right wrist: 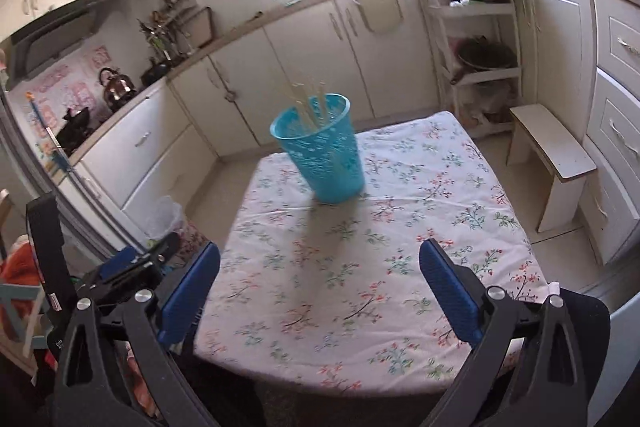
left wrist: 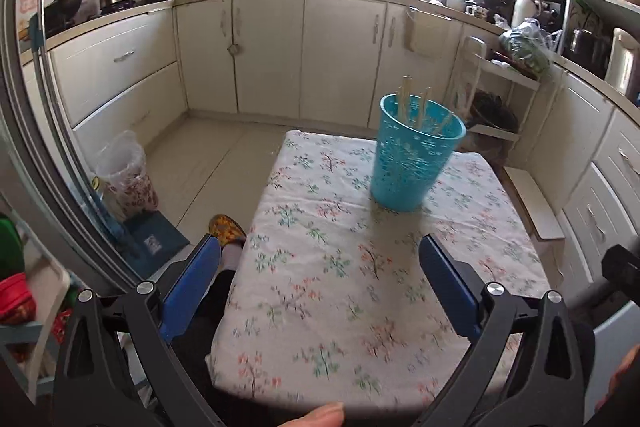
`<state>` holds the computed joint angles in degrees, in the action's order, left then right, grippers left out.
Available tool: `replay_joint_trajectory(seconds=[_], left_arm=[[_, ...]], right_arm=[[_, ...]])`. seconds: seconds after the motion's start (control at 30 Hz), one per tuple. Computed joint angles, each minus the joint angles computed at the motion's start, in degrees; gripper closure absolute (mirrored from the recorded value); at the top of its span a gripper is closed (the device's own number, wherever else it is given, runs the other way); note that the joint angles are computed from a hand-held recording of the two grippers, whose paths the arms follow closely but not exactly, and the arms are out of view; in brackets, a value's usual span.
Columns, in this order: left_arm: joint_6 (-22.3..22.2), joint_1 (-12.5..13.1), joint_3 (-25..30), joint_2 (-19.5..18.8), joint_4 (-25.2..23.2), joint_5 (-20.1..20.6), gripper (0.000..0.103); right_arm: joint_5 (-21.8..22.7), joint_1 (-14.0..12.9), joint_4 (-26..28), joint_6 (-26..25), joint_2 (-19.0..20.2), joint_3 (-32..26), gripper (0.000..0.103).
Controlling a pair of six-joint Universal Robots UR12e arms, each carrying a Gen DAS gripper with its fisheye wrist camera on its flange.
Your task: Organize utensils
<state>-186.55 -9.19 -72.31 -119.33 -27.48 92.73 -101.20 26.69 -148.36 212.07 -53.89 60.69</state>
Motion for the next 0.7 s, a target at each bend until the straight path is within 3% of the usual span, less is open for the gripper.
replay_joint_trajectory(seconds=[0.1, 0.4, 0.7], left_arm=[[2.58, -0.75, -4.11, 3.34, 3.28, 3.82, 0.008], [0.78, -0.13, -14.53, 11.04, 6.33, -0.48, 0.008], [2.55, -1.08, -18.65, 13.81, 10.19, 1.28, 0.008]], right_arm=[[-0.64, 1.2, -1.57, -0.14, -1.81, 2.22, 0.007], [-10.04, 6.06, -5.77, -3.02, -4.98, 8.73, 0.007], [-13.08, 7.1, -9.1, -3.72, -6.22, 10.67, 0.007]])
